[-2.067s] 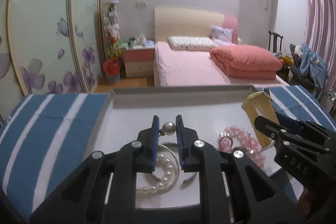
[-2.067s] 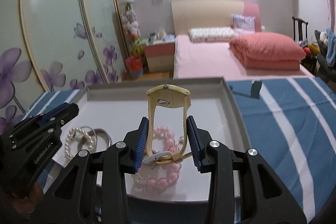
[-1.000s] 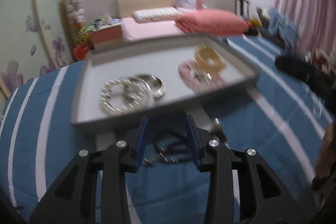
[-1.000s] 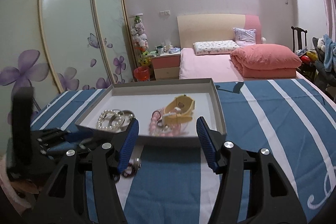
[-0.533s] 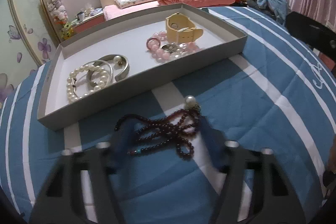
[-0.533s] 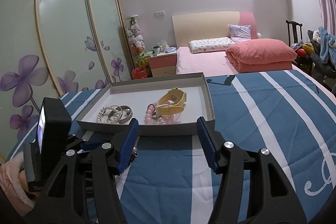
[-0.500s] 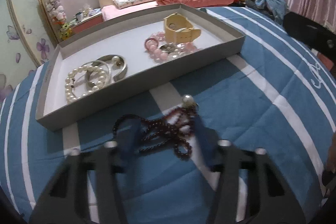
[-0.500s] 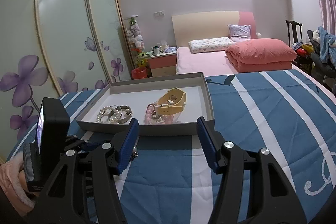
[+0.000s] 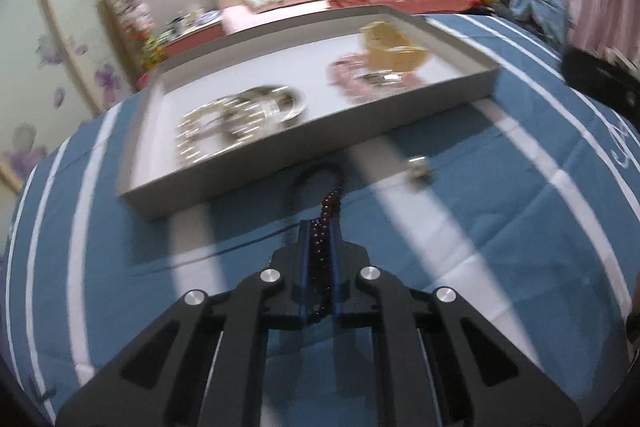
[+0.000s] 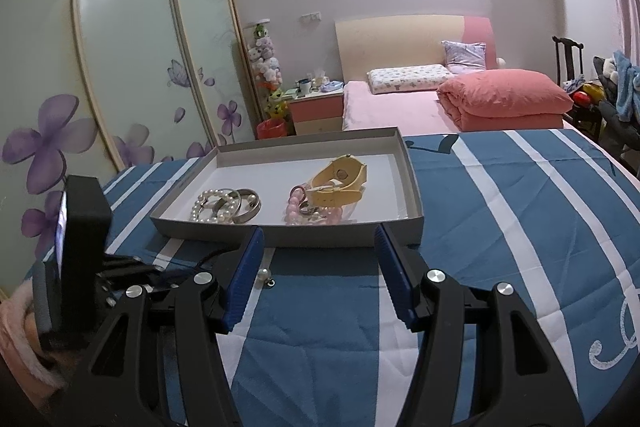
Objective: Organize jewelry
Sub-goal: 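Lift the beaded necklace with the left tool while the right tool grasps the pearl earring, then carry the beaded necklace and pearl earring over the gray tray with both tools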
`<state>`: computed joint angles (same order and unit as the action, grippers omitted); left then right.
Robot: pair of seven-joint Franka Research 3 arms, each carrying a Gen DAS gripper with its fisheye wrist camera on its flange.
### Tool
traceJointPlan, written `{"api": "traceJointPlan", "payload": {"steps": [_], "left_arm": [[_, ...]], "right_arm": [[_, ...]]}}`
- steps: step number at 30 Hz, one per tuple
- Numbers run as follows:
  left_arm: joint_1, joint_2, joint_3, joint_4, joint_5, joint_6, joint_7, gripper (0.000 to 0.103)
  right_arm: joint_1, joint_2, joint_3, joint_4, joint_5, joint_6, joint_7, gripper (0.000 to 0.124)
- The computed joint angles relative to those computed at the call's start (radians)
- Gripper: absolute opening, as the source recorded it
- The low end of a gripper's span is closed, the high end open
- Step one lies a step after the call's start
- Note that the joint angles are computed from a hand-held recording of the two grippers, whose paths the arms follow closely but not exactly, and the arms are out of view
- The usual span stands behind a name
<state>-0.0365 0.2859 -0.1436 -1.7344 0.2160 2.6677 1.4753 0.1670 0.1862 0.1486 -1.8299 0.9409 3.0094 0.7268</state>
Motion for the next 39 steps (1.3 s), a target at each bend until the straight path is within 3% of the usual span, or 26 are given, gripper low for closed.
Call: {"api": "traceJointPlan", "payload": {"steps": [3,7,14,33,39], "left_arm": [[0.006,-0.027,0.038,-0.028,0.036,-0.008,-0.077,0.010],[0.032,-0.055,0.046,-0.067,0.033,0.009,-0.131,0.010],[0.066,-0.066,0.027,-0.080,-0.033,0.023,-0.114,0.010],[0.075,-0.071,0.019,-0.100,-0.092,0.044,-0.085,0.010],[0.079,-0.072,0.016,-0.101,-0.106,0.047,-0.081,0.010]], "right_arm": [[0.018,0.003,-0.016,-0.003,-0.074,-0.029,0.040,0.058],[0.052,0.027,-0.051,0.015,-0.248,-0.097,0.149,0.058],[0.094,0.110,-0.092,0.116,-0.521,-0.244,0.333,0.041],[0.101,0.214,-0.095,0.275,-0.687,-0.394,0.484,0.019],[0.094,0.190,-0.089,0.239,-0.681,-0.362,0.484,0.014]]}}
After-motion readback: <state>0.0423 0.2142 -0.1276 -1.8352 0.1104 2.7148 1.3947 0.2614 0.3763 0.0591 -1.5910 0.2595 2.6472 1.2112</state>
